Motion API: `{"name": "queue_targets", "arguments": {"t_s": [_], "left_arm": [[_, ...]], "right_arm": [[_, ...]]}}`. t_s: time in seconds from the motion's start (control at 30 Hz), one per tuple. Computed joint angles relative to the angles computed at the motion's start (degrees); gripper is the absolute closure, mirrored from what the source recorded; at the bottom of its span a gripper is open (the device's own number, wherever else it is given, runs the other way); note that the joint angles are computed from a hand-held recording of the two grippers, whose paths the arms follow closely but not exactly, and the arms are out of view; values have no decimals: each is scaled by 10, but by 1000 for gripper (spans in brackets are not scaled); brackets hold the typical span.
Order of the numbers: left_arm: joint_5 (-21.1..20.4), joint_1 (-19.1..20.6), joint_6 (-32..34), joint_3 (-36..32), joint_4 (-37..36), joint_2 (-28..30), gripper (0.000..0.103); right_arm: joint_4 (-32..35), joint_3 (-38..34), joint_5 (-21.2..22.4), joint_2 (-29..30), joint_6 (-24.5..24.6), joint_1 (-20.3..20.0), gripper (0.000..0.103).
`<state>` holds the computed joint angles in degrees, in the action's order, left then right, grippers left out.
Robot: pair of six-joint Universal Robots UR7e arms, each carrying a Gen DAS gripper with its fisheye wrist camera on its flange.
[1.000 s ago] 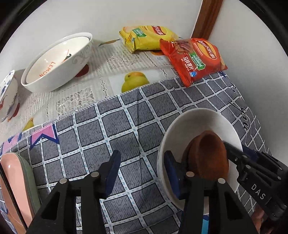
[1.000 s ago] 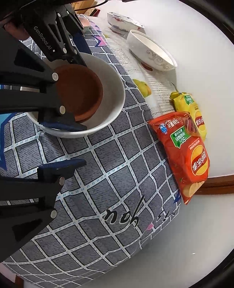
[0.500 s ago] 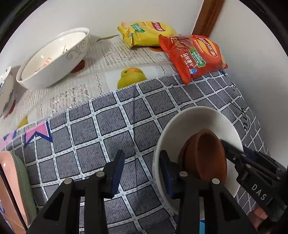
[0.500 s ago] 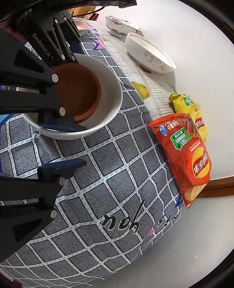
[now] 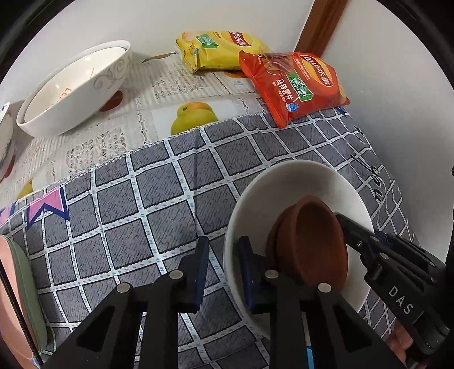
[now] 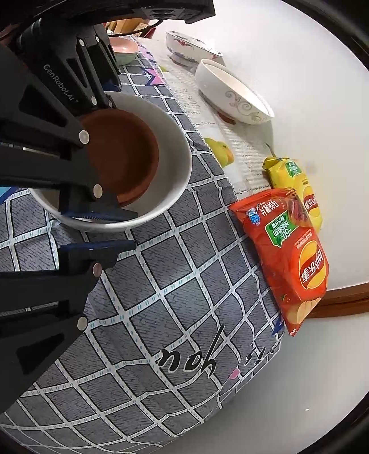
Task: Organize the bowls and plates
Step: 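Lift the white bowl holding the brown bowls with both grippers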
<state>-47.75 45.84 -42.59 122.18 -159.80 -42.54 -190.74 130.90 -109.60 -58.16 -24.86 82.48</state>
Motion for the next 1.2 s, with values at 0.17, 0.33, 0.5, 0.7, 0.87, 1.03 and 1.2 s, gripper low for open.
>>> {"name": "queue_targets", "arguments": {"t_s": [0.17,0.33,0.5,0.7,0.87,1.03,1.2], "left_arm": [[-17,9,5,-1,-3,-3,84],[-20,8,12,-3,-8,1,91],[-11,1,6,-2,-10,5,92],[-14,-8,-3,11,-14,-9,93],[-17,-17,-20,25,-2,-27,93],[-10,-33,-43,41,14,-45,93],[-1,-52,-69,61,34,-73,93]], "right_arm": [[8,-5,-5,2,-10,3,90],[-5,-1,5,3,-11,0,95],[-15,5,12,1,-9,-4,95],[-9,15,14,-12,4,0,95],[4,27,22,-29,16,1,95],[4,40,28,-39,23,7,95],[3,56,33,-55,30,20,94]]}}
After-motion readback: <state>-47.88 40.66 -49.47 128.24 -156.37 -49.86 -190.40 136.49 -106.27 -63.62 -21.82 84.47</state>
